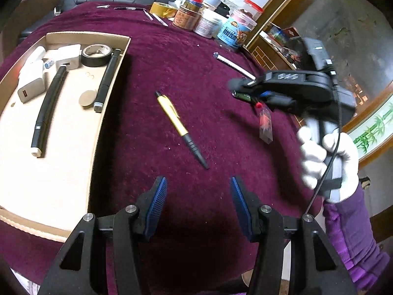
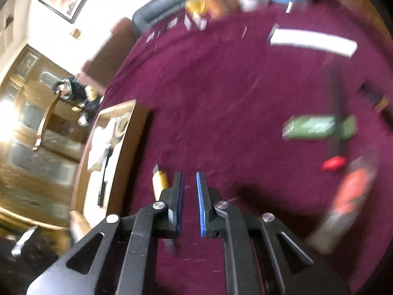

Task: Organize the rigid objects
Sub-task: 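Grasp the yellow pencil with the left gripper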

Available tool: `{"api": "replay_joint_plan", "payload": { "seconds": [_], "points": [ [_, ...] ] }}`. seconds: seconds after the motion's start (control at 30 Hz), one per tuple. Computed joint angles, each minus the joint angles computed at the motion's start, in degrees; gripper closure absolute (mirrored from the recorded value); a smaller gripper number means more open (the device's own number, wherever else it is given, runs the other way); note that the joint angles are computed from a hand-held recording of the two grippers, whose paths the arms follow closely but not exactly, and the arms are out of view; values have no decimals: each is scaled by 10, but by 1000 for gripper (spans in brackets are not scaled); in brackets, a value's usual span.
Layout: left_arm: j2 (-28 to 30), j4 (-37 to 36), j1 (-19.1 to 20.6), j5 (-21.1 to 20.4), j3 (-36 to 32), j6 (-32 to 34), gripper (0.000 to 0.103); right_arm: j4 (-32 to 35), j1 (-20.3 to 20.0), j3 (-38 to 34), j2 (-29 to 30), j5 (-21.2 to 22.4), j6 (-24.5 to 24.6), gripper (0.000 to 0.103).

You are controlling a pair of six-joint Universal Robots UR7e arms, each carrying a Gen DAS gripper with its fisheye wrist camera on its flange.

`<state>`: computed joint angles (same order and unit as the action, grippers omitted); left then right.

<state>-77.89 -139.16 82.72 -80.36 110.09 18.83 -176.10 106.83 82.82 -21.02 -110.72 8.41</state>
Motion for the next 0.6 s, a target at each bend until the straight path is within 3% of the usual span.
{"api": "replay_joint_plan", "payload": {
  "seconds": [0.07,0.13,0.17,0.2,0.23,0.27,0.33,0.4,0.47,0.6],
  "points": [
    [3,1,0,-1,-1,0,55,-64,18,21,-12,-72,-29,95],
    [9,1,-1,-1,-1,-1,55,-160,47,24,-3,-174,-99,91],
    [13,3,-3,1,-2,-2,55,-215,58,15,9,-219,-146,74],
    [16,7,-3,1,-5,-4,55,-275,66,10,20,-246,-185,31],
    [22,14,-4,-2,-10,-6,55,-320,65,15,19,-249,-199,10],
    [27,21,-4,-6,-15,-8,55,-341,61,19,16,-245,-194,0],
    [33,24,-8,-2,-22,-5,57,-312,43,21,8,-252,-143,2],
    [36,13,-12,3,-24,4,65,-259,21,20,-2,-229,-94,20],
    [43,13,-17,13,-33,-1,72,-253,3,4,10,-226,-88,24],
    [59,-14,-30,51,-36,-11,72,-228,-28,-21,30,-181,-72,45]
  ]
}}
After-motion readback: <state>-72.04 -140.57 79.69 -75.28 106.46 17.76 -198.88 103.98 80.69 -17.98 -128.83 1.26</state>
